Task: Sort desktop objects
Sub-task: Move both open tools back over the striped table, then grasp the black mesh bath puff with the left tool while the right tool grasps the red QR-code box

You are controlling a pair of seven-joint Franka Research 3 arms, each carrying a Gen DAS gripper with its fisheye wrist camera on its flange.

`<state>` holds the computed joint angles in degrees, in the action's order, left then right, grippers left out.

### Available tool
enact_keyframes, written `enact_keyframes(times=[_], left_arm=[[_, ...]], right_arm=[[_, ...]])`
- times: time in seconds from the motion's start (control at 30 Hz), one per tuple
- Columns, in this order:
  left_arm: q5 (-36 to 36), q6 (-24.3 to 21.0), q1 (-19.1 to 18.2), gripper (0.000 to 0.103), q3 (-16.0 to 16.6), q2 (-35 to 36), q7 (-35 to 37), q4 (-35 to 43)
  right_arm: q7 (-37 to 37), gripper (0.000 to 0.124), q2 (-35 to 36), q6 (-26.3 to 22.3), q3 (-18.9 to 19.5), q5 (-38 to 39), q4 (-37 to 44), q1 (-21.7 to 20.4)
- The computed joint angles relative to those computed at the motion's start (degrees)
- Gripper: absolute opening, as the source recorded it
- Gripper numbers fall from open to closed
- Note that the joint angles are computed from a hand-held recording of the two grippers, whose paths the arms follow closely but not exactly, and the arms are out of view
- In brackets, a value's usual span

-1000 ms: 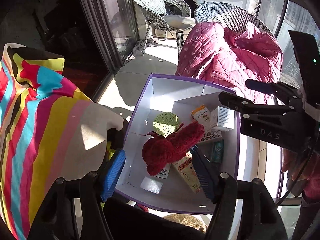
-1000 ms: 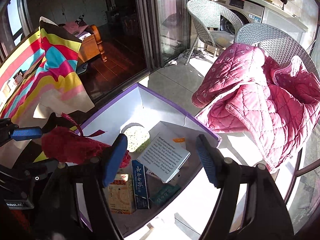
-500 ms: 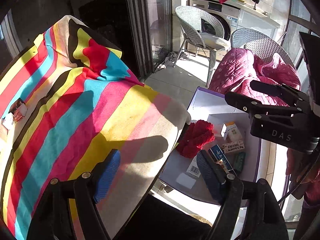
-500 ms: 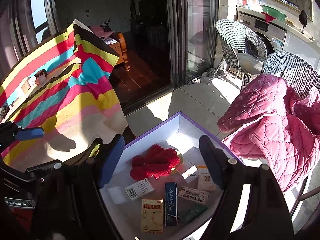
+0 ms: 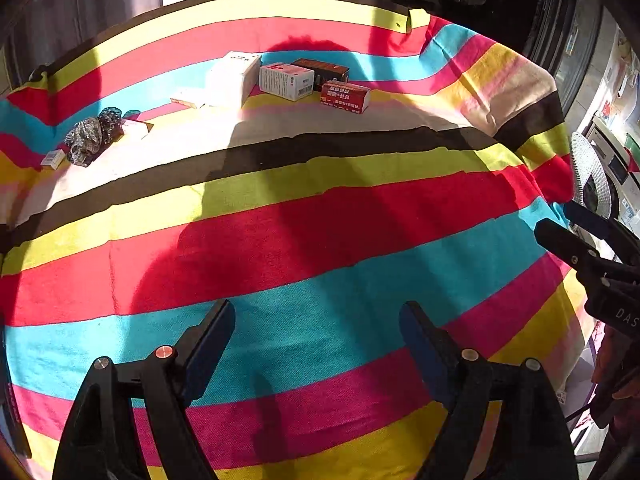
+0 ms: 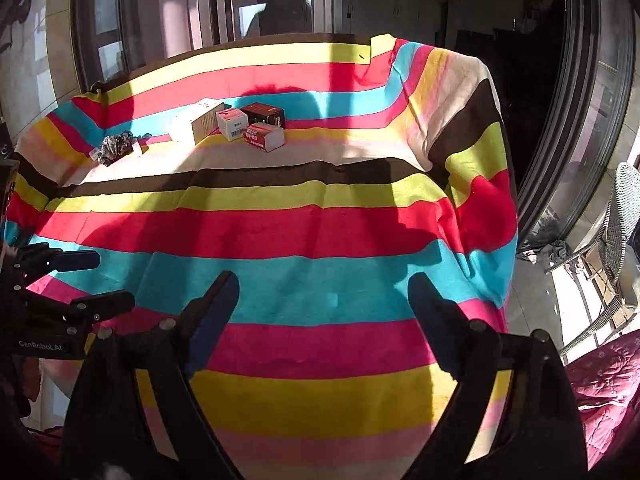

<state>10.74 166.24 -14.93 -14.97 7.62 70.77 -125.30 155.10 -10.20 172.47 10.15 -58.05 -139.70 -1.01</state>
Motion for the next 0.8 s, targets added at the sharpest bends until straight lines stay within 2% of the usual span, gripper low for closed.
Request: enact_keyframes(times=[0.07, 0.13, 0.2, 0.27, 0.37, 0.43, 0.5, 0.63, 0.8], left_arm=[[6.6, -0.2, -0.1, 0.085, 4.4, 1.7, -6.6, 2.2], [16.4, -2.5, -1.0, 0.085, 9.4, 4.4, -15.3, 6.4], [20.8, -5.5, 0.0, 0.085, 11.6, 7.8, -19.5, 11.4], [17.9, -7.5, 3.5, 0.085, 10.6, 11.2, -18.4, 16.1], [12.7, -7.1, 7.5, 0.085, 9.3, 15.2, -16.7, 21.6], [13.8, -8.8, 6.9, 0.085, 10.8, 17.9, -17.9, 26.1], [15.6, -11.4, 5.8, 0.085, 12.5, 20.9, -19.6, 31.3], [12.8, -17.2, 7.0, 0.085, 11.3, 27.7, -18.1, 42.4], [8.0, -22.9, 8.0, 0.085, 9.7, 35.1, -15.1, 53.9]], right_arm=[[-7.2, 0.088, 7.7, 0.4, -0.9, 4.7, 6.7, 2.3], [-18.9, 0.088, 14.3, -1.0, -1.5, 15.0, 12.9, 4.4], [-27.5, 0.088, 20.2, -4.1, -0.6, 22.8, 19.6, 4.8], [-32.7, 0.088, 25.3, -6.6, -0.3, 27.2, 25.9, 5.2], [-35.6, 0.088, 31.1, -8.8, -2.0, 29.9, 33.4, 6.9], [-37.4, 0.088, 34.3, -10.4, -2.7, 33.0, 37.7, 7.5], [-41.2, 0.088, 37.9, -12.1, -1.7, 37.9, 42.6, 6.5], [-47.8, 0.091, 44.1, -14.8, -1.6, 43.1, 51.9, 6.8], [-50.1, 0.092, 51.1, -19.3, -6.1, 45.6, 63.6, 10.4]])
